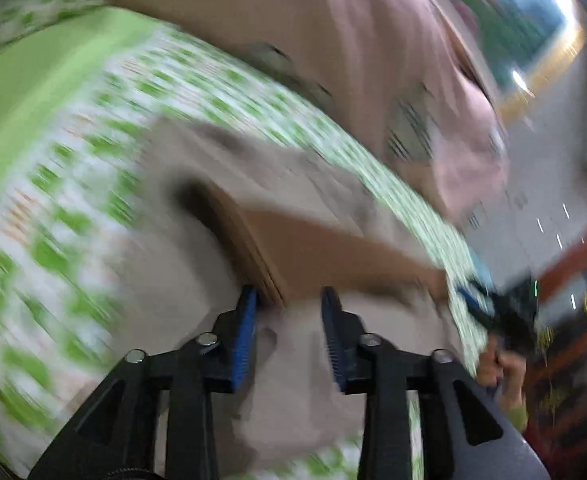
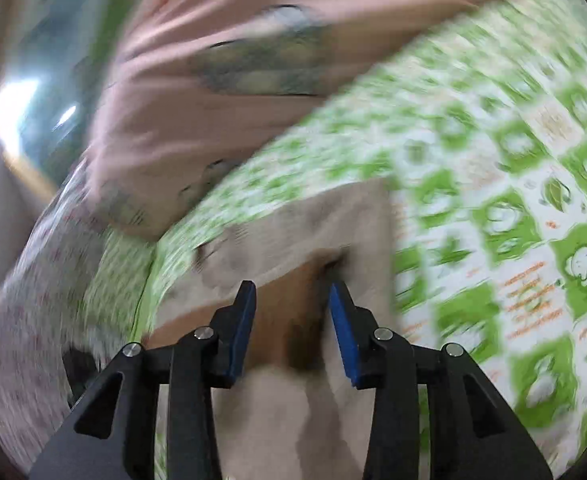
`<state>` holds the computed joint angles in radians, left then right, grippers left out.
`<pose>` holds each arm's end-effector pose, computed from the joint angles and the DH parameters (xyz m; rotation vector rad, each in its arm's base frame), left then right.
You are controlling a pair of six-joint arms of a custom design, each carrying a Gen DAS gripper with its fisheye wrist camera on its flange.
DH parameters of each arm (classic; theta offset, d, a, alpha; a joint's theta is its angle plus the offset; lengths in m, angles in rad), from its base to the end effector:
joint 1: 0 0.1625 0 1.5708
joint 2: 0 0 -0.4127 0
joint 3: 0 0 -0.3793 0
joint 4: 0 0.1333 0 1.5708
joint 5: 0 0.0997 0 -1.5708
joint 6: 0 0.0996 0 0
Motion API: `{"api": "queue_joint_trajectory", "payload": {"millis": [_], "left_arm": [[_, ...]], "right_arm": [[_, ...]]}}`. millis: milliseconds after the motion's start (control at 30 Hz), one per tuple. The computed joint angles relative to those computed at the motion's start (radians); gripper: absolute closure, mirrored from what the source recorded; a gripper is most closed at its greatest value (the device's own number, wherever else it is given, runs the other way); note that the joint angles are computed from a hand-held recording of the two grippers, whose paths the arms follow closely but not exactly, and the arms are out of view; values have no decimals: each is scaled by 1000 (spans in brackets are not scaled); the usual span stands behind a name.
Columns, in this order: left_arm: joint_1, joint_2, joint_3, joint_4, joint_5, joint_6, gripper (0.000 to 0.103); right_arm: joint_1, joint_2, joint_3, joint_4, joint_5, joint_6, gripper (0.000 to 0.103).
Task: Fold small clothes
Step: 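Lift the hem with both tools and fold it toward the collar, then lay the hem down near the collar and open both tools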
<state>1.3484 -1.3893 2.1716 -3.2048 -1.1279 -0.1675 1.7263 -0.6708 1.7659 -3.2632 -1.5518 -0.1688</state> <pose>0.0665 -0.5040 0.3168 -0.1940 2.6052 -1.2699 0.2320 -0.6068 0.0556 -0.4911 2.9482 -0.9203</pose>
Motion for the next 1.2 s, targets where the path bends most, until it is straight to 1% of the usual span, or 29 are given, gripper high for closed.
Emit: {"api": "queue_joint_trajectory", "payload": {"millis": [33,67,100,133,167,200,267,300,333,367,467,500,533,567,600,667,733,800,833,867,933,967,1033,1067,1100,1200], "left_arm": [[-14,20,-2,26,-1,2,65],[-22,44,-13,55,-18,5,65],[-22,72,-34,78,-41,11,65],[-22,101,-59,96,-46,15,65],[-22,125,-85,119,-39,17,65],[-19,145,-113,149,-34,18,65],[-9,166,-157,195,-32,20,65],[-1,166,-178,215,-38,25,66],[4,168,-198,229,-38,33,66],[7,174,-216,234,-27,43,66],[20,192,-295,244,44,76,66],[24,197,-326,258,91,86,66],[26,206,-350,258,146,87,66],[35,209,-371,254,177,87,66],[50,209,-389,247,184,83,66],[72,202,-400,222,200,62,66],[101,179,-385,177,169,39,66],[121,155,-348,119,124,21,66],[125,138,-321,94,109,11,66],[124,125,-299,77,110,5,66],[103,101,-244,26,151,-15,65],[96,87,-216,2,154,-25,65],[73,53,-133,-67,166,-56,62],[63,44,-100,-102,167,-63,61],[36,5,-24,-136,183,-88,59],[-16,-32,103,-218,196,-142,59]], "right_arm": [[22,5,6,54,16,-79,62],[38,5,-8,136,8,-117,62],[65,23,-32,212,-19,-170,62],[94,51,-65,292,-58,-230,62],[119,81,-103,363,-98,-283,62],[135,106,-136,414,-128,-317,62],[151,145,-191,475,-177,-342,62],[161,173,-232,493,-234,-352,62],[165,191,-261,495,-268,-356,62],[161,208,-307,522,-284,-365,62],[144,248,-407,508,-309,-306,62],[136,263,-443,497,-317,-277,62],[129,283,-483,463,-350,-242,62],[120,301,-522,432,-391,-196,62],[112,305,-541,428,-392,-161,62],[72,284,-546,402,-329,-43,62],[55,256,-510,353,-311,-6,62],[51,226,-459,315,-301,-5,62],[50,207,-423,288,-303,-11,62],[50,195,-396,271,-304,-15,61],[51,154,-316,228,-296,-24,58],[59,154,-304,214,-297,-20,57],[62,127,-229,158,-283,-26,54],[68,129,-211,134,-280,-22,53],[66,109,-161,97,-264,-23,52],[68,91,-78,32,-233,-25,49]]}}
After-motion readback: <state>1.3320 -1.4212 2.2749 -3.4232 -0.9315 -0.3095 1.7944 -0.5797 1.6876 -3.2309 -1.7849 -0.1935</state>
